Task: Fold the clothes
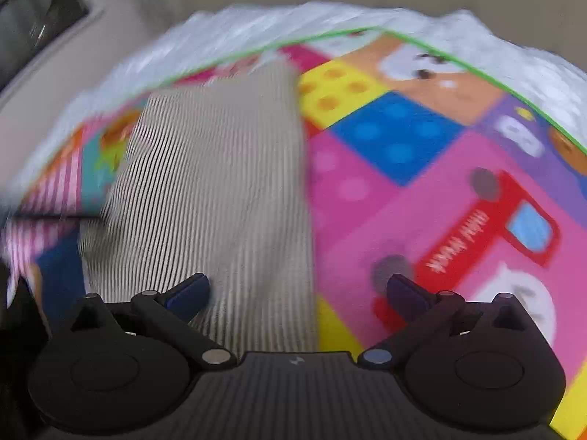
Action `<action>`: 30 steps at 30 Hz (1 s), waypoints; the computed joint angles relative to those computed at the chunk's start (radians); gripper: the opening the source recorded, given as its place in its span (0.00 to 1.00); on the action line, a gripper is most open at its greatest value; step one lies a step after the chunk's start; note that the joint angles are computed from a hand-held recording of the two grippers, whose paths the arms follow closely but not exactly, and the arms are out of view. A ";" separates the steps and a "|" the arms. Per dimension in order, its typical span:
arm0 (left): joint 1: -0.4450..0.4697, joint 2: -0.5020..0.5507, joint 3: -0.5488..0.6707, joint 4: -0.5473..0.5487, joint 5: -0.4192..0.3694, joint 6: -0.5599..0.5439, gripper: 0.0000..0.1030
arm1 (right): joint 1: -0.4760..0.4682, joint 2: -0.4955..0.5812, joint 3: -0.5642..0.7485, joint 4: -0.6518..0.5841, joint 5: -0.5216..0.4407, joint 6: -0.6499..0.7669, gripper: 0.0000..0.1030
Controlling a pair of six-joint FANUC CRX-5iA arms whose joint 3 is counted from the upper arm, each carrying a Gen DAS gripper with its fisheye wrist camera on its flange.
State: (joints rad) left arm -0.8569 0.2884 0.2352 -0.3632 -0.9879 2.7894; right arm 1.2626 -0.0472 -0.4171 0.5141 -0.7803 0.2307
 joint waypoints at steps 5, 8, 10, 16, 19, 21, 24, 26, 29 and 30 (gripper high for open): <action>-0.088 0.007 0.023 -0.007 -0.080 0.043 0.89 | 0.004 0.060 0.123 -0.107 -0.180 0.195 1.00; -0.109 0.053 0.081 0.000 -0.142 0.004 0.90 | 0.019 0.156 0.218 -0.118 -0.320 0.398 1.00; -0.116 0.088 0.123 0.004 -0.193 -0.036 0.92 | 0.019 0.179 0.221 -0.109 -0.324 0.417 1.00; -0.134 0.145 0.184 -0.007 -0.280 -0.070 0.96 | -0.004 0.117 0.143 -0.146 -0.220 0.244 1.00; -0.135 0.146 0.184 -0.010 -0.282 -0.063 0.97 | -0.006 0.122 0.154 -0.157 -0.227 0.250 1.00; -0.137 0.148 0.185 -0.014 -0.284 -0.059 0.99 | 0.007 0.126 0.145 -0.124 -0.228 0.235 1.00; -0.137 0.142 0.182 -0.017 -0.280 -0.044 0.99 | 0.048 0.098 0.078 0.015 -0.200 0.143 1.00; -0.137 0.122 0.162 -0.020 -0.263 -0.012 0.99 | 0.087 0.036 -0.015 0.179 -0.145 0.066 1.00; -0.157 0.034 0.082 -0.080 -0.211 0.123 0.99 | 0.135 -0.063 -0.114 0.332 -0.034 0.122 0.91; -0.167 0.007 0.062 -0.107 -0.202 0.157 0.99 | 0.153 -0.079 -0.116 0.323 -0.012 0.188 0.81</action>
State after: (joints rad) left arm -1.0240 0.2957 0.2974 -0.4703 -1.1898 2.9464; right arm 1.4152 -0.1262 -0.5329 0.8372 -0.7927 0.4188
